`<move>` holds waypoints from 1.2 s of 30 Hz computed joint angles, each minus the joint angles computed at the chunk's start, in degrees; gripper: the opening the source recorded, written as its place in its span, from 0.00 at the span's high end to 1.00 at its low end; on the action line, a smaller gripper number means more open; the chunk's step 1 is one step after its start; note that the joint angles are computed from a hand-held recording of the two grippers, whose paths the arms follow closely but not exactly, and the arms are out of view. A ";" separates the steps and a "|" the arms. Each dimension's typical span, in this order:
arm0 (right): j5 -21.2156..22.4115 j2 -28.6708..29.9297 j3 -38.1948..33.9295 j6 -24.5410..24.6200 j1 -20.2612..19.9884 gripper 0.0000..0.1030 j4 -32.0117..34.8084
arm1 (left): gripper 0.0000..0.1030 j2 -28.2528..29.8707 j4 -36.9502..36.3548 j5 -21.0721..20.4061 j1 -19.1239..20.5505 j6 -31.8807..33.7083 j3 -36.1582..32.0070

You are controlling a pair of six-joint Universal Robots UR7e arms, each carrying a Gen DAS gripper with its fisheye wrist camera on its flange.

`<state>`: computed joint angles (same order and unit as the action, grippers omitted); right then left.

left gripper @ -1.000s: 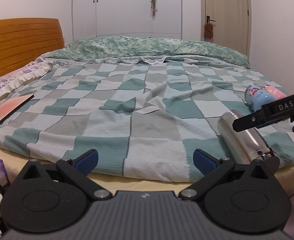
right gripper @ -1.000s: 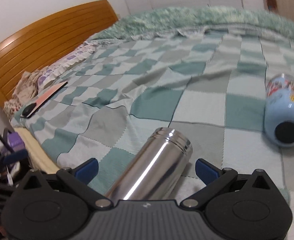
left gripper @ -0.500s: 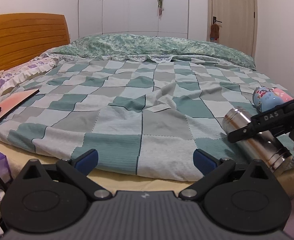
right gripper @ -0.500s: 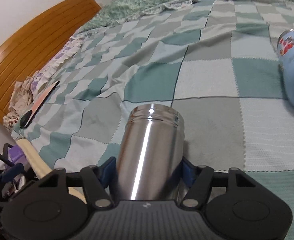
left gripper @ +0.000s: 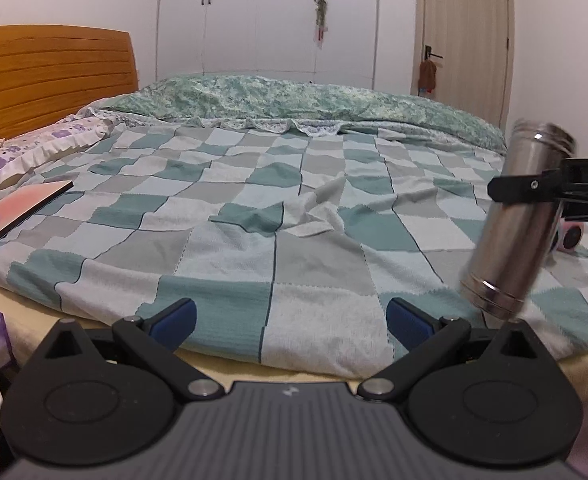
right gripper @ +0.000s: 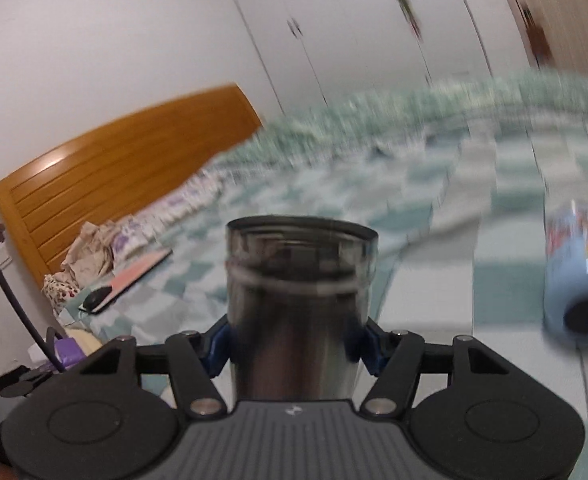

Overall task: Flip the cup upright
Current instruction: 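Rotate the held silver cup with the right tool until its opening faces up, then lower the upright cup onto the blanket and open the right tool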

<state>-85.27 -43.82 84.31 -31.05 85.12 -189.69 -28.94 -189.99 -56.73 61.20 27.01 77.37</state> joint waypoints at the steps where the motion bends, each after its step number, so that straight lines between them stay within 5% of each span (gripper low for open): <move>1: 0.30 0.46 -0.04 -1.47 0.29 0.40 -2.00 | 0.00 0.22 -0.38 0.07 -0.08 -0.29 -0.34; 12: 0.91 8.50 -5.74 -17.68 3.43 0.40 -14.92 | 0.00 1.64 -2.99 -0.41 0.10 0.38 -2.34; 21: 2.87 18.55 -16.89 -18.44 3.55 0.40 -15.99 | 0.00 4.22 -4.15 2.99 0.77 1.24 -6.38; 25: -1.97 21.74 -20.09 -19.82 2.88 0.40 -12.13 | 0.00 4.22 -4.08 2.80 1.46 1.06 -6.74; 32: -1.74 21.08 -19.33 -18.45 2.76 0.40 -11.13 | 0.00 3.85 -4.73 1.82 1.78 1.62 -6.28; 34: -2.34 20.82 -18.93 -17.97 2.85 0.34 -10.87 | 0.00 3.55 -5.25 1.83 1.58 1.93 -5.76; 36: -2.19 20.13 -17.87 -17.39 2.70 0.01 -12.14 | 0.00 3.14 -5.87 1.74 1.31 2.14 -5.01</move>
<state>-87.46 -23.69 66.44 -48.43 87.82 -201.83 -25.80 -195.86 -54.99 62.51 29.15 72.36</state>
